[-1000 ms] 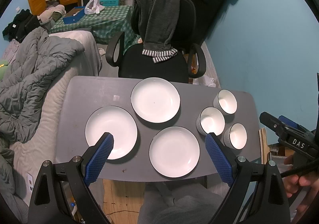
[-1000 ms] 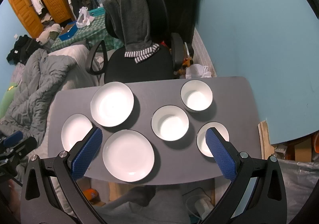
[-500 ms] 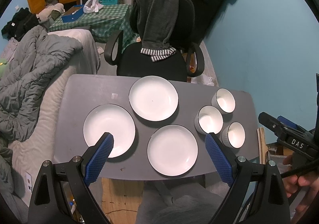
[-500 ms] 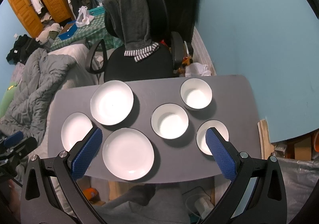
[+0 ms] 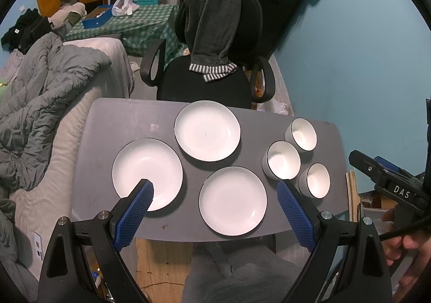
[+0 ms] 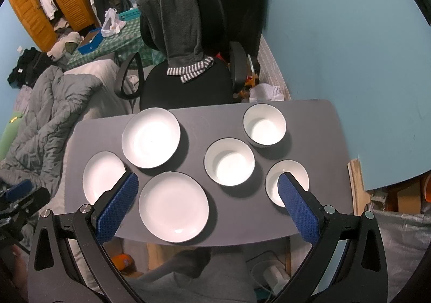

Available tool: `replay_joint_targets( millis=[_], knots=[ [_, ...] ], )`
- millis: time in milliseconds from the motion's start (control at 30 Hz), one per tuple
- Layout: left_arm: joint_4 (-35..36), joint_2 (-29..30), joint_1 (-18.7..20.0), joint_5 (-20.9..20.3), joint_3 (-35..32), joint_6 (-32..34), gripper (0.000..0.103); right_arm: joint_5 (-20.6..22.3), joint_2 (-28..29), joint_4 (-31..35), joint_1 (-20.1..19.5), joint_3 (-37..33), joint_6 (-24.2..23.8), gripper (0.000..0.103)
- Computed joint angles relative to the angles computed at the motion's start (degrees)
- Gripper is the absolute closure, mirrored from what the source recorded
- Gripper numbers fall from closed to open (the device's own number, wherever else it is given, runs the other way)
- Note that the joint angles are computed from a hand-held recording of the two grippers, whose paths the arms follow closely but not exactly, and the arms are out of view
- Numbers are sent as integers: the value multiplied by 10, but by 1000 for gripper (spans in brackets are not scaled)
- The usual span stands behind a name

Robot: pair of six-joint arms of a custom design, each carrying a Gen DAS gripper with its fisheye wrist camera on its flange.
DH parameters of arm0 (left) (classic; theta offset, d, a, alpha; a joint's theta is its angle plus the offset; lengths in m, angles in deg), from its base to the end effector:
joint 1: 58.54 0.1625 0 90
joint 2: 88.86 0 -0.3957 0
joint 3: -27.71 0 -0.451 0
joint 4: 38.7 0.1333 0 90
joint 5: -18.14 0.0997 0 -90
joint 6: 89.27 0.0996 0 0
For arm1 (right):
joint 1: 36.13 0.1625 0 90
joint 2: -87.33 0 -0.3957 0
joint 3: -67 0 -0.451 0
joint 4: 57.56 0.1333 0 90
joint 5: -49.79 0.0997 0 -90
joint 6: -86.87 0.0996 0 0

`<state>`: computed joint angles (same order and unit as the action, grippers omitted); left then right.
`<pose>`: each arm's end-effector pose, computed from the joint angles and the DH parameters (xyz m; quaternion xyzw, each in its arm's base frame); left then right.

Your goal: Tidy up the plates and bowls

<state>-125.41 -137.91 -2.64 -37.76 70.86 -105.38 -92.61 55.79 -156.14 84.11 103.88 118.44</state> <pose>-0.2982 -0.7778 0.4299 0.1428 0.9451 -0.1441 0.2562 0.4948 -0.7409 0.2725 -0.0229 -0.8967 0.2484 0.3656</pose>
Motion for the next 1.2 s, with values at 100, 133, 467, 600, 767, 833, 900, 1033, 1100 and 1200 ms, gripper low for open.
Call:
replay_joint_targets(
  millis=[100, 133, 467, 600, 767, 833, 900, 1033, 1100, 1200],
  knots=[
    [0, -3, 1, -3, 4, -1, 9, 0, -1, -3, 0, 2, -2, 2],
    [0, -4, 2, -4, 5, -1, 9, -1, -1, -4, 1, 4, -3, 2],
    [6, -2, 7, -10, 0, 3, 9, -2, -2, 11, 0, 5, 5, 2],
    [11, -3, 14, -23, 0, 0, 9, 9, -6, 12, -2, 13, 8, 2],
    [24, -1, 25, -34, -4, 2, 9, 29, -7, 18, -11, 15, 3, 2],
    [22, 0, 29, -34, -4, 11, 9, 30, -8, 21, -14, 17, -3, 2],
    [28, 3, 32, -35, -9, 19, 9, 36, -11, 16, -18, 23, -14, 2],
    [38, 10, 42, -41, -16, 37, 9, 62, -15, 2, -26, 31, -28, 2],
    [43, 15, 48, -48, -21, 46, 9, 69, -18, -3, -31, 38, -31, 2],
    [46, 18, 58, -57, -16, 54, 9, 75, -22, -13, -37, 52, -44, 2]
  ],
)
